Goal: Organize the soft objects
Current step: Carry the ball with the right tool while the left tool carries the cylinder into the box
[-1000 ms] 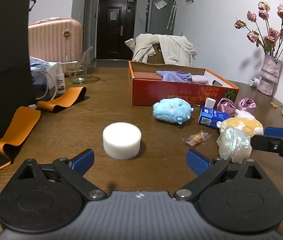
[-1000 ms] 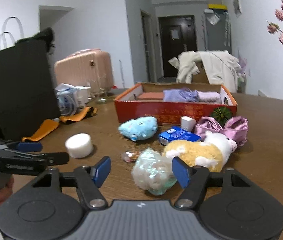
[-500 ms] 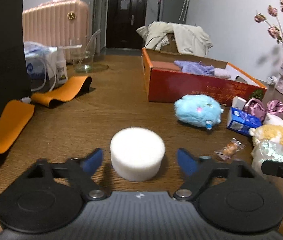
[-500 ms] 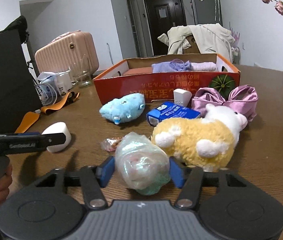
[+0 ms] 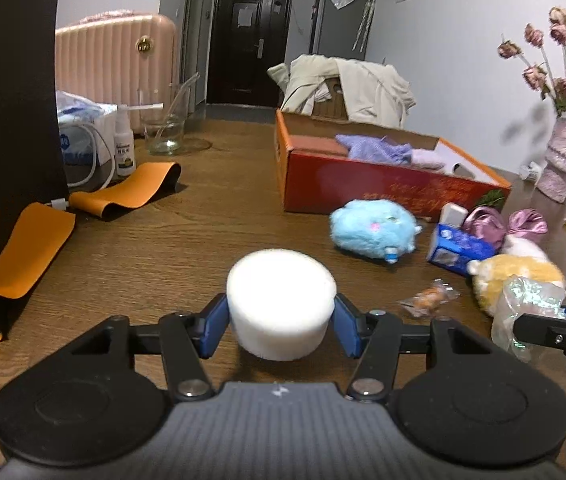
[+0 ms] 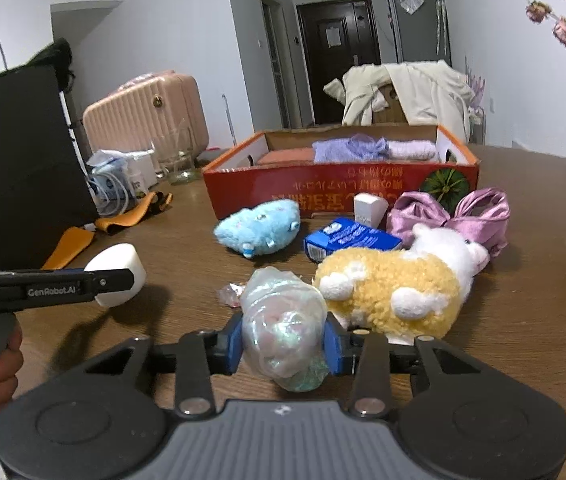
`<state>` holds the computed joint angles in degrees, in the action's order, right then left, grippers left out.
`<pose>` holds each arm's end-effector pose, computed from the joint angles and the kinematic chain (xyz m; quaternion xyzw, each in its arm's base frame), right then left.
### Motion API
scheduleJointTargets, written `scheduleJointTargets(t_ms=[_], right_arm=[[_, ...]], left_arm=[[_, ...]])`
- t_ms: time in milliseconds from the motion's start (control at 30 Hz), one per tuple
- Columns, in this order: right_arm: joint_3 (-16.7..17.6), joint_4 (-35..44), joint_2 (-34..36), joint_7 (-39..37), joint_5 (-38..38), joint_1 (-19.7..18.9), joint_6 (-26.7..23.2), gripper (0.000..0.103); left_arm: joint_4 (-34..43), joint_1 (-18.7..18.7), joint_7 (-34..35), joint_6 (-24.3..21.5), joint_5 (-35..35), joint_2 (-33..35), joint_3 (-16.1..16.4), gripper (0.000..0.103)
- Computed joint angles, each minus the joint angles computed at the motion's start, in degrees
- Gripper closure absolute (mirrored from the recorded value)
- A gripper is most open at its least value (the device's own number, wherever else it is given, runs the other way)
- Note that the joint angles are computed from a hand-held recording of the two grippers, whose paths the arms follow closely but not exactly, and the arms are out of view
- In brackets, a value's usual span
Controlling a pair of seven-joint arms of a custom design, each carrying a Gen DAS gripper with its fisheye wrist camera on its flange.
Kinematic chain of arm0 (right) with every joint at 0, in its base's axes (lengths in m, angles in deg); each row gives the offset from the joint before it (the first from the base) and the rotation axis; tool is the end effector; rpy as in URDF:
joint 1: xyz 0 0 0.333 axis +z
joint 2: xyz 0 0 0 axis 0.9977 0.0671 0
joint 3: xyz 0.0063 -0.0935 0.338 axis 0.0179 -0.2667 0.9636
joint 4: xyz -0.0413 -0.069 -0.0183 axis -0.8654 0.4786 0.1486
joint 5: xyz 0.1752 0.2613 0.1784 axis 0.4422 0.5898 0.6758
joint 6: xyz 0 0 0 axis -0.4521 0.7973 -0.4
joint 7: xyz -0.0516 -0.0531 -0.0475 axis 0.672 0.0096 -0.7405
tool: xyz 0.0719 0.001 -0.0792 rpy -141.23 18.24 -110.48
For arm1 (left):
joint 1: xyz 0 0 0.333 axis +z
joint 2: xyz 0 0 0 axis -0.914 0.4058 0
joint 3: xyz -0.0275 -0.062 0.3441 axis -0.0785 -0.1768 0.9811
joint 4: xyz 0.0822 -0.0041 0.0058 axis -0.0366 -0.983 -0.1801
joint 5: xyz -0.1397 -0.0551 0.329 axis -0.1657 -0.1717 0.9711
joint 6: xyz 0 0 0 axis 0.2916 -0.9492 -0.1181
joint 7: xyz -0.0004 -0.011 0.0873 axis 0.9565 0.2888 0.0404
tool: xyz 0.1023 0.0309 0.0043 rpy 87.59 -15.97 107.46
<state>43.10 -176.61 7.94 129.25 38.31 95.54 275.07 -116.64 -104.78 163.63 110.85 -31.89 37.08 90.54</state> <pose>0.6076 0.2040 0.4216 -0.6707 0.5697 -0.2169 0.4226 0.6269 -0.2062 0.4356 -0.6080 0.6400 -0.3749 0.2832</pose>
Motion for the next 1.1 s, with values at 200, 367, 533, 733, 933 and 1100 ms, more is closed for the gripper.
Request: scheduleJointTargets(t_ms=[200, 367, 533, 733, 933, 1100], right_arm=[[-3.57, -7.33, -5.47, -0.59, 2.44, 3.26, 5.93, 0.064], [-4.25, -12.88, -9.33, -0.07, 2.33, 3.43, 10.33, 0.064], [-4.48, -16.27, -11.61, 1.37, 1.07, 3.05, 13.32, 0.064], [-5.12, -16.26, -11.8, 2.61, -0.44, 2.28, 14.57, 0.064], [-5.18, -7.23, -8.72, 2.93, -6.24, -1.55, 10.9, 0.064], [5.65, 12.54, 1.47, 4.68, -15.13, -13.93, -0.06, 0.063]], left_arm=[[-5.66, -6.34, 8.98, 5.66, -8.81, -4.55, 2.2, 0.046], [-8.16, -7.44, 20.72, 9.58, -20.27, -7.84, -1.6, 0.046], [-9.09, -8.53, 25.7, 11.83, -25.0, -9.41, -3.18, 0.046], [-4.71, -6.56, 31.68, 10.15, -29.52, -7.93, -5.67, 0.046], [8.36, 1.14, 32.32, 5.91, -24.81, -1.45, -9.83, 0.046], [32.06, 4.38, 23.43, -12.34, -16.15, 11.71, -4.38, 0.046]])
